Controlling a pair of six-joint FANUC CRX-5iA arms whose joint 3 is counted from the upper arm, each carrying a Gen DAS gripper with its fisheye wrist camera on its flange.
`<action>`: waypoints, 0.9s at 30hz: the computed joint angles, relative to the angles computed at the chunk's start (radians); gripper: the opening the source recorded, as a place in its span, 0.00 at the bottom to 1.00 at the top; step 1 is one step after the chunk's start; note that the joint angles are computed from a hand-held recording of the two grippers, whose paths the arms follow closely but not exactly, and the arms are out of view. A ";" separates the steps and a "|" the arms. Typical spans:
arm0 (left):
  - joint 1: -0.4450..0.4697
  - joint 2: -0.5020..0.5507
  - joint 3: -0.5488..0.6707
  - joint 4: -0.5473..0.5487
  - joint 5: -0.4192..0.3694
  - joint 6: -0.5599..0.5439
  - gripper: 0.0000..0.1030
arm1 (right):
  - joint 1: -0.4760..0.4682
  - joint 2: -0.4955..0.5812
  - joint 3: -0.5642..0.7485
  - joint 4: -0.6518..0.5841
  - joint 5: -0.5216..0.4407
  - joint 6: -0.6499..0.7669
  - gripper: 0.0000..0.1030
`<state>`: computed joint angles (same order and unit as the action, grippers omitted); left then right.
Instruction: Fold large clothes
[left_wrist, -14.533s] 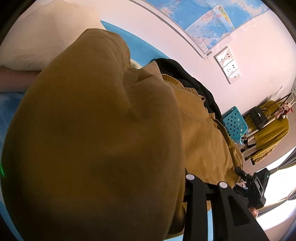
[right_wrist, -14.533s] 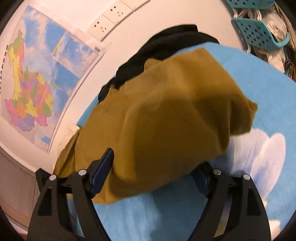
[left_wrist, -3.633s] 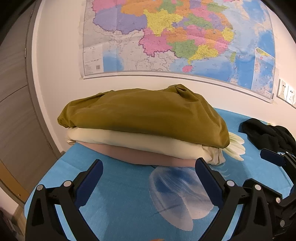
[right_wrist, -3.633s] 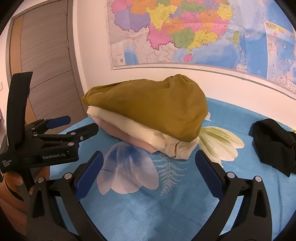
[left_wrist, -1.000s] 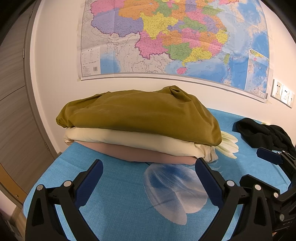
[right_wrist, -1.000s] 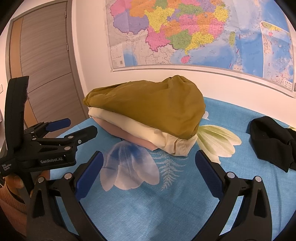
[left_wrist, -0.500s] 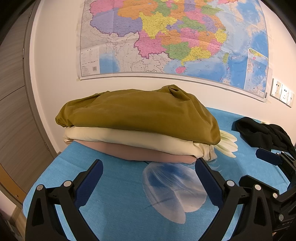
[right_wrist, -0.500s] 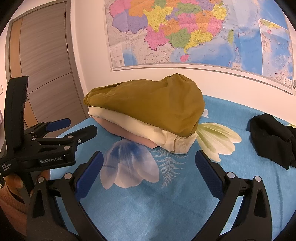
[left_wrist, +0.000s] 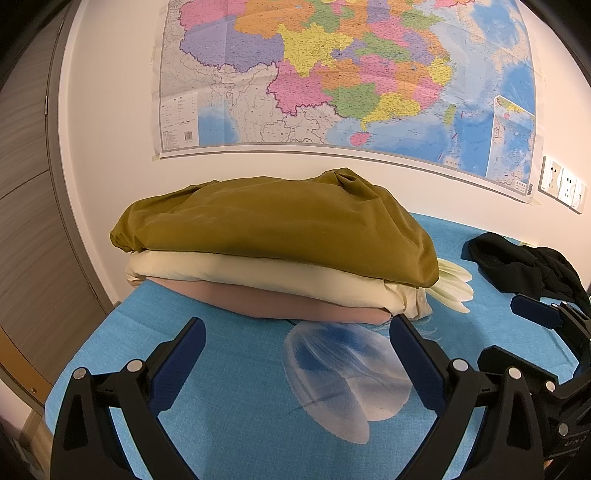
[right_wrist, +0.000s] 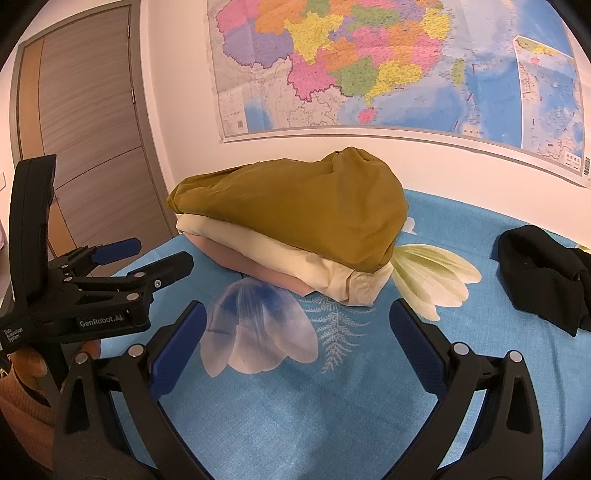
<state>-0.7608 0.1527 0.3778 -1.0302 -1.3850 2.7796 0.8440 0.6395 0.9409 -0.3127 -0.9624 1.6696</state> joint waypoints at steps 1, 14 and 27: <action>0.001 -0.001 -0.001 0.001 0.002 0.000 0.93 | -0.001 0.000 0.000 -0.002 0.000 0.003 0.95; -0.001 0.000 -0.003 0.002 0.000 0.004 0.93 | 0.000 -0.001 -0.002 -0.002 0.000 0.000 0.95; 0.004 -0.002 -0.005 0.012 0.005 0.003 0.93 | 0.002 -0.001 -0.003 0.006 0.003 -0.009 0.95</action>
<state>-0.7569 0.1508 0.3728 -1.0184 -1.3801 2.7830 0.8460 0.6386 0.9380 -0.3070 -0.9595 1.6605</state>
